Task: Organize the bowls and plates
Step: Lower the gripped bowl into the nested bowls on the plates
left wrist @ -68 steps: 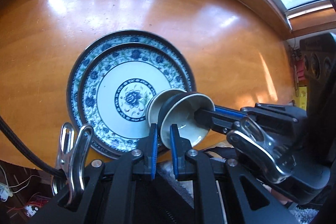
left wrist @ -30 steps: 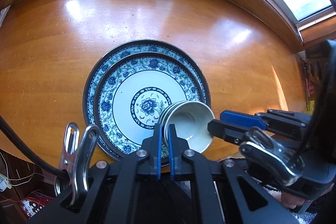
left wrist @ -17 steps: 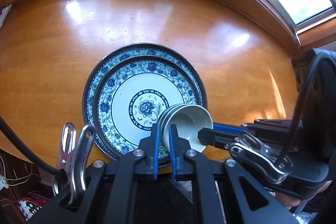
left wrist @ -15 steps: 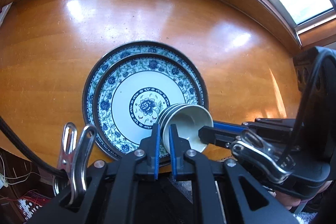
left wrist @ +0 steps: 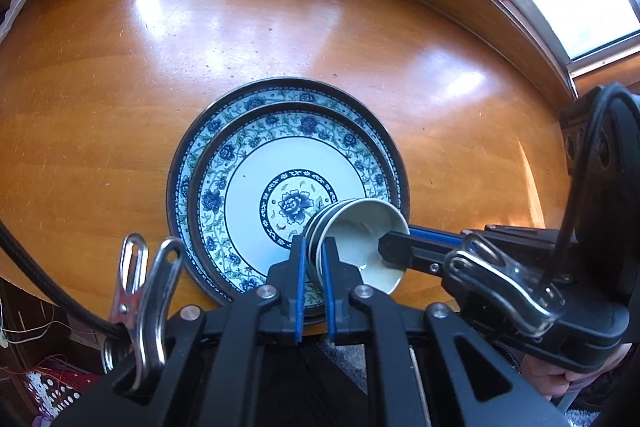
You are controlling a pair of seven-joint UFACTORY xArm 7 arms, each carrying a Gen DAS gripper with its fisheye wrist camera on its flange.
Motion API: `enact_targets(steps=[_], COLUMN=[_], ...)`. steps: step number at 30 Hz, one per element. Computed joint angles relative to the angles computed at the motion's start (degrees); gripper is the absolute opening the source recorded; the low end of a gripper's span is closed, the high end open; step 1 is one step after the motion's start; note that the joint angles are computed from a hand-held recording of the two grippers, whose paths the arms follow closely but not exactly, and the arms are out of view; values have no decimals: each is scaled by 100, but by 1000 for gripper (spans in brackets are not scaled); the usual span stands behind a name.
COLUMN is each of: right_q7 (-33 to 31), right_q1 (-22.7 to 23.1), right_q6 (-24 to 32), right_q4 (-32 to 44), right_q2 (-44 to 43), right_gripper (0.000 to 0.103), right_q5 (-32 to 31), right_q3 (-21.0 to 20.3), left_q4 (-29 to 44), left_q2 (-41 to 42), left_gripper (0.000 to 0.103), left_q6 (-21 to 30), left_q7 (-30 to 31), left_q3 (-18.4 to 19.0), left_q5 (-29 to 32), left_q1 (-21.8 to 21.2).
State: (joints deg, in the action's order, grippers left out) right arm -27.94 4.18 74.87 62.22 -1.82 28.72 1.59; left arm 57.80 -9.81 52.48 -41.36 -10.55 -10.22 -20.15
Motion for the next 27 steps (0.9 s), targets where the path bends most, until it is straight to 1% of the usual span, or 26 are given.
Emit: enact_targets(steps=[8,16,27], right_q7=[27,172,507], right_q1=[18,41,161], right_q6=[-79,-152,-396], right_q4=[90,208,400], right_q2=[138,245,451], right_gripper=[11,11,11], right_q5=[70,163,302], right_q3=[35,81,204], left_q4=[61,176,254], left_q2=[34,90,131], left_gripper=[8,8,8], left_q6=[25,143,275], left_q7=[62,366,850], left_q3=[31,118,214], left_q5=[69,50,35], left_q1=[40,135,286])
